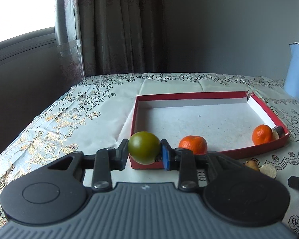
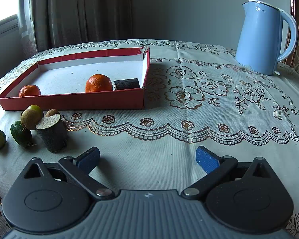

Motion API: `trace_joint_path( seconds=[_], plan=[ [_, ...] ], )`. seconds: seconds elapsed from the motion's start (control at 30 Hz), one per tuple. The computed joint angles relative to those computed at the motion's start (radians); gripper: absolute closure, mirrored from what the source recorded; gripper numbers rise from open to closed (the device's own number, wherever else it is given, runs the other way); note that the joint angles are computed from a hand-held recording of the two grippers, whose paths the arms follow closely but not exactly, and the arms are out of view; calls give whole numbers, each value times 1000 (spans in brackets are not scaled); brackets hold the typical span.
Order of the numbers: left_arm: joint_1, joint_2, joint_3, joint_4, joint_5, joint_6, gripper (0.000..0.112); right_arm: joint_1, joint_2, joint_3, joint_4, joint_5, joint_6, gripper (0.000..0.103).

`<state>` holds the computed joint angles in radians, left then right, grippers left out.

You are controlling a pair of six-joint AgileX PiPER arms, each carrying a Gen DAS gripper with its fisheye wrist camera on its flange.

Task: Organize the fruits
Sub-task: 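Carry the green tomato into the red box and open the left gripper, then reach the right gripper to the green cucumber chunk and close on it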

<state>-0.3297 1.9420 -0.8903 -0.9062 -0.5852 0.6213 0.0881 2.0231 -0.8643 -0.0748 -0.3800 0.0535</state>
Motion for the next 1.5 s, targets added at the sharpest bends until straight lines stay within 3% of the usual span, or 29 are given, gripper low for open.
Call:
trace_joint_path(
  seconds=[0.3,0.57,0.6,0.73,0.83,0.87,0.9,0.97,1.13,1.23,1.3,1.4,1.5],
  plan=[
    [70,155,-353,-307,184,361,82,-1,0,0,-2,-1,2,0],
    [96,266,-501,-595,222,645,81,-1,2,-1,-2,-1,0,0],
    [95,274,-503,-600,211,647,73,-2,2,-2,-7,-1,5,0],
    [100,248,-438,-450,239,489,63,0,3,-4,-2,1,1,0],
    [81,186,-328,-244,206,281,55,0,4,-4,-2,0,1,0],
    [72,160,-280,-176,180,211,47,0,3,-4,-2,0,1,0],
    [55,135,-231,-140,130,164,31,0,3,-4,-2,0,1,0],
    [24,77,-108,-39,14,36,22,0,3,-3,-1,0,0,0],
    [7,-53,152,116,-99,-190,16,0,2,-3,-3,0,2,0],
    [-1,-83,268,134,-181,-273,13,-7,2,2,-38,-11,37,0],
    [1,-77,312,128,-224,-310,11,-30,-7,39,-137,-88,126,0],
    [21,-46,338,138,-244,-362,9,-41,-32,137,-223,-274,162,0],
    [12,2,332,77,-281,-343,9,-18,-66,197,-344,-359,229,0]
  ],
)
